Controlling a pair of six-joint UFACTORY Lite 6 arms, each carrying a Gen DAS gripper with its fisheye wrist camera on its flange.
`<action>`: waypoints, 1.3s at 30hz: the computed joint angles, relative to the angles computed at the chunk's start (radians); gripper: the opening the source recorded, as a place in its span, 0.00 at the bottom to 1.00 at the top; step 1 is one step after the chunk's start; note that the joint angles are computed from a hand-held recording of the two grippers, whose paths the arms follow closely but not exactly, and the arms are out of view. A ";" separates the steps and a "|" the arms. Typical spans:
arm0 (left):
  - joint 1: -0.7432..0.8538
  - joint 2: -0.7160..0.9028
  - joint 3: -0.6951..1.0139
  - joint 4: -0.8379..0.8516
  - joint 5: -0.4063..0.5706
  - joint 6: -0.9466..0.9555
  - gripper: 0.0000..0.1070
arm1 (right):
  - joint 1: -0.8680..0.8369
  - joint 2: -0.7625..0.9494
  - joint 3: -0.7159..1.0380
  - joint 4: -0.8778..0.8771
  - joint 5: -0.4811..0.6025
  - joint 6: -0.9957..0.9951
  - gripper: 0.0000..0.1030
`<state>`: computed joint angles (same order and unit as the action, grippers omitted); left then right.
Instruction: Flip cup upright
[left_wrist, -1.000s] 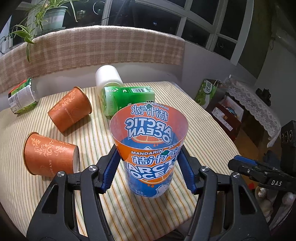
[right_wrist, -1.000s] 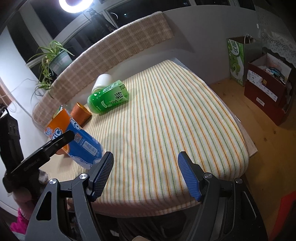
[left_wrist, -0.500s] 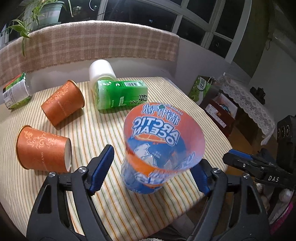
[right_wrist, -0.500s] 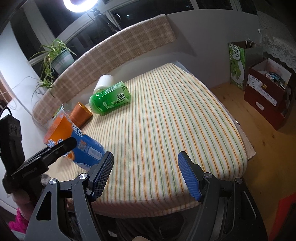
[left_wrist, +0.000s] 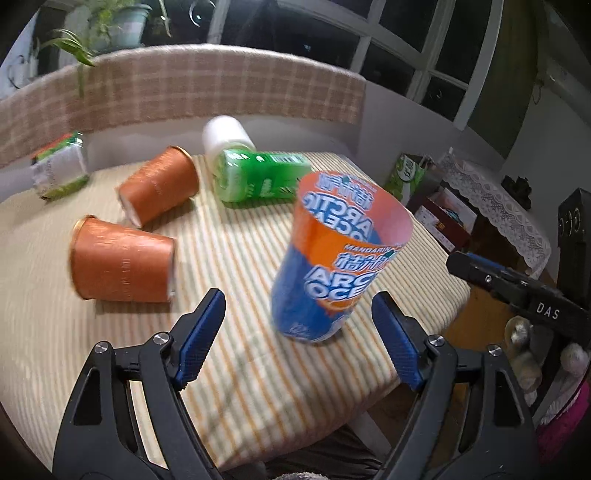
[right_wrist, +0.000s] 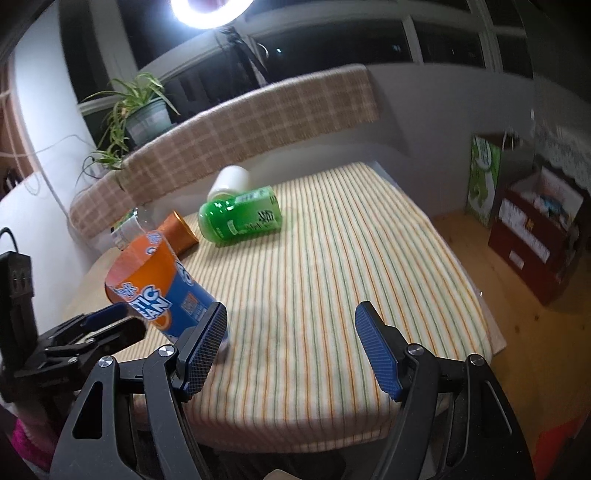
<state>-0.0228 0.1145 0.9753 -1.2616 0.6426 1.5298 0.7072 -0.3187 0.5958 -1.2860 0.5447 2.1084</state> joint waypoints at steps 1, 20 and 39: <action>0.014 -0.020 -0.020 -0.027 -0.005 0.029 0.78 | 0.023 0.013 0.010 -0.020 0.034 0.018 0.70; 0.192 -0.306 -0.219 -0.489 -0.001 0.444 0.95 | 0.285 0.222 0.158 -0.211 0.460 0.171 0.80; 0.242 -0.331 -0.242 -0.575 -0.008 0.527 0.96 | 0.293 0.293 0.214 -0.227 0.458 0.185 0.81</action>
